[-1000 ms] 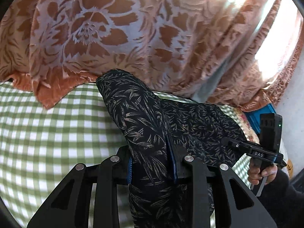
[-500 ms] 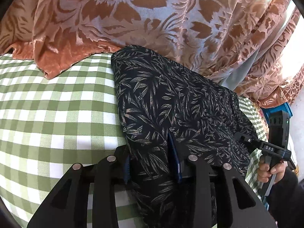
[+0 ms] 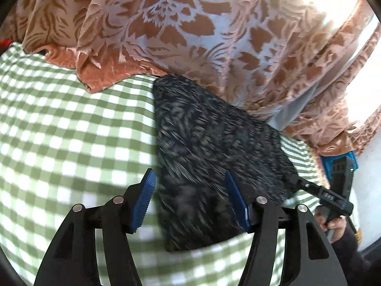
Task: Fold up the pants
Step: 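Release the folded pants and pull both grippers back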
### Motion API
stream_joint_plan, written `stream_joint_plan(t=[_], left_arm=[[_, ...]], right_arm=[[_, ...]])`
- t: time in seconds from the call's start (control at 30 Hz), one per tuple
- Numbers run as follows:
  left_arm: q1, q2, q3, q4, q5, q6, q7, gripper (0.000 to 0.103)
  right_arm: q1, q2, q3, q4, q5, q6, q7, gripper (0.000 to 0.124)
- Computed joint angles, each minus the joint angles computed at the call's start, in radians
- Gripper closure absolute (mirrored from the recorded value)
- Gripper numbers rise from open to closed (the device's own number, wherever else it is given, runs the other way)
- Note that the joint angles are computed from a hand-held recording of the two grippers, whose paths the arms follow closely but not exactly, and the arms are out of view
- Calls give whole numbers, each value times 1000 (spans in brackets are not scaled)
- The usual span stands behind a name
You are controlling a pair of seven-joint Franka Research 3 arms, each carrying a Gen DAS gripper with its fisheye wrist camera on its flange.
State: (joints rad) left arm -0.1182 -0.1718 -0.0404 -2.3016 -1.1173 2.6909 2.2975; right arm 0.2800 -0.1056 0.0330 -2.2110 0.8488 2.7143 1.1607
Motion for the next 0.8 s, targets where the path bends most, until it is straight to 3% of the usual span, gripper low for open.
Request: stream_joint_plan(t=[0.03,0.1,0.13,0.23,0.33,0.43,0.53,0.6,0.8], left_arm=[[-3,-10,-5,-9,23,7,-14,40],[14,-22,-60,-51,219,78,-147,40],[2,-27,-53,-63,252,82,-172,40],[-43,-27,-13,-87,211,96,-154,37],[-61,-30,-2,-100,184,124,-155,37],[-58,-43,-16,-116,280,161,-262,37],[-42,-69,-43,-143,420,212,-413,37],[1,-96,-92,-174,561,249,-542,37],[68,-169,-151,-230,782,276,-764,28]], right_arm=[[0,-14,2,-12,-5,2,3,69],[3,-39,10,-36,-43,13,25,70],[-2,-43,20,-44,-97,22,67,70],[-41,-50,65,-84,-382,37,294,70],[-21,-60,57,-135,-416,81,335,70],[7,-61,42,-164,-368,134,335,70],[14,-66,35,-176,-368,149,347,70],[2,-71,45,-169,-410,137,394,69],[-85,-108,133,-183,-704,132,678,64]])
